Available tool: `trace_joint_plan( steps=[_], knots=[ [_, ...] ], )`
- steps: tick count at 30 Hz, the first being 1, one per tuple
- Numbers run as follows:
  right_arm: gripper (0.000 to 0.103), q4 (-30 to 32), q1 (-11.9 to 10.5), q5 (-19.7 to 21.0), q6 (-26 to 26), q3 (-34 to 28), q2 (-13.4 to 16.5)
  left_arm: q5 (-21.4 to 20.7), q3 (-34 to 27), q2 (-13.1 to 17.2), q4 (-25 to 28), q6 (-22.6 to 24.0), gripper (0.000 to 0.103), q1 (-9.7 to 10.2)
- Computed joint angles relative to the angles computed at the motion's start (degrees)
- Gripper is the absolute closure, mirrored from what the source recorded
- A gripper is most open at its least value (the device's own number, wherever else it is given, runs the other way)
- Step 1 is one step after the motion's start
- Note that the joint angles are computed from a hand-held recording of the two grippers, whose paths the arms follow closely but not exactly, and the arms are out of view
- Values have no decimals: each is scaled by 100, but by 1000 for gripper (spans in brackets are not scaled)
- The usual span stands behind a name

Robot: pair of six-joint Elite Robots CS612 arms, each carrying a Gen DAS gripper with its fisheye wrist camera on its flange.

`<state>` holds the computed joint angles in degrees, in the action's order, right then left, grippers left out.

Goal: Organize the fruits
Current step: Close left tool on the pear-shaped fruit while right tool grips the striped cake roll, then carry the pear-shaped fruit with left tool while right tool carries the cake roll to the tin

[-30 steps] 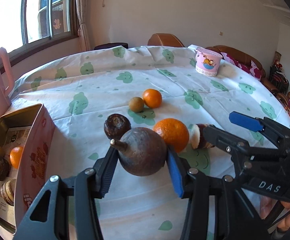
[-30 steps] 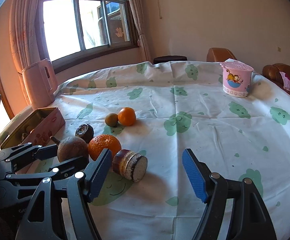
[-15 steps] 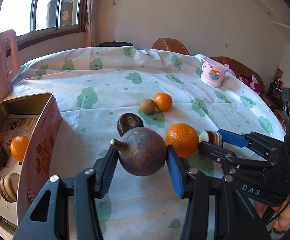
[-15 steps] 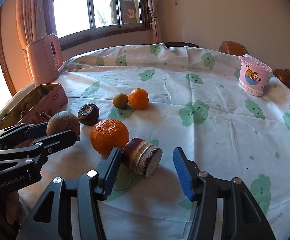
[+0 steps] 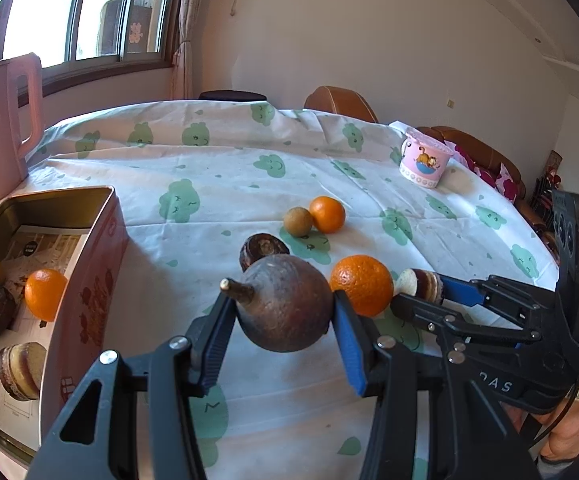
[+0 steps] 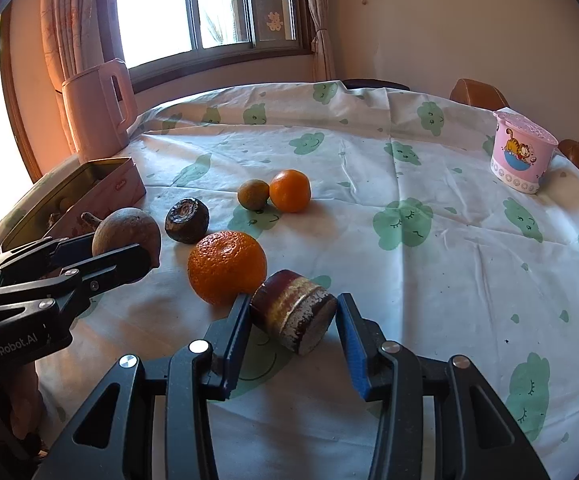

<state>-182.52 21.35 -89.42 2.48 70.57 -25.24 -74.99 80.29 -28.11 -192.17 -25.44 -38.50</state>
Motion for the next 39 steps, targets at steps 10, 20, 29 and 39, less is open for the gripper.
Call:
trace_joint_plan(
  steps=[10, 20, 29, 39],
  knots=[
    [58, -626, 6, 111, -127, 130, 13, 93, 63, 10, -300, -17, 52, -11],
    [58, -1003, 12, 176, -252, 196, 30, 241, 102, 15, -467, -1, 52, -36],
    [58, -1315, 30, 141, -339, 235, 56, 431, 136, 22, -635, 75, 52, -81],
    [58, -1542, 38, 125, -395, 257, 78, 583, 164, 29, -770, 136, 52, -113]
  ],
)
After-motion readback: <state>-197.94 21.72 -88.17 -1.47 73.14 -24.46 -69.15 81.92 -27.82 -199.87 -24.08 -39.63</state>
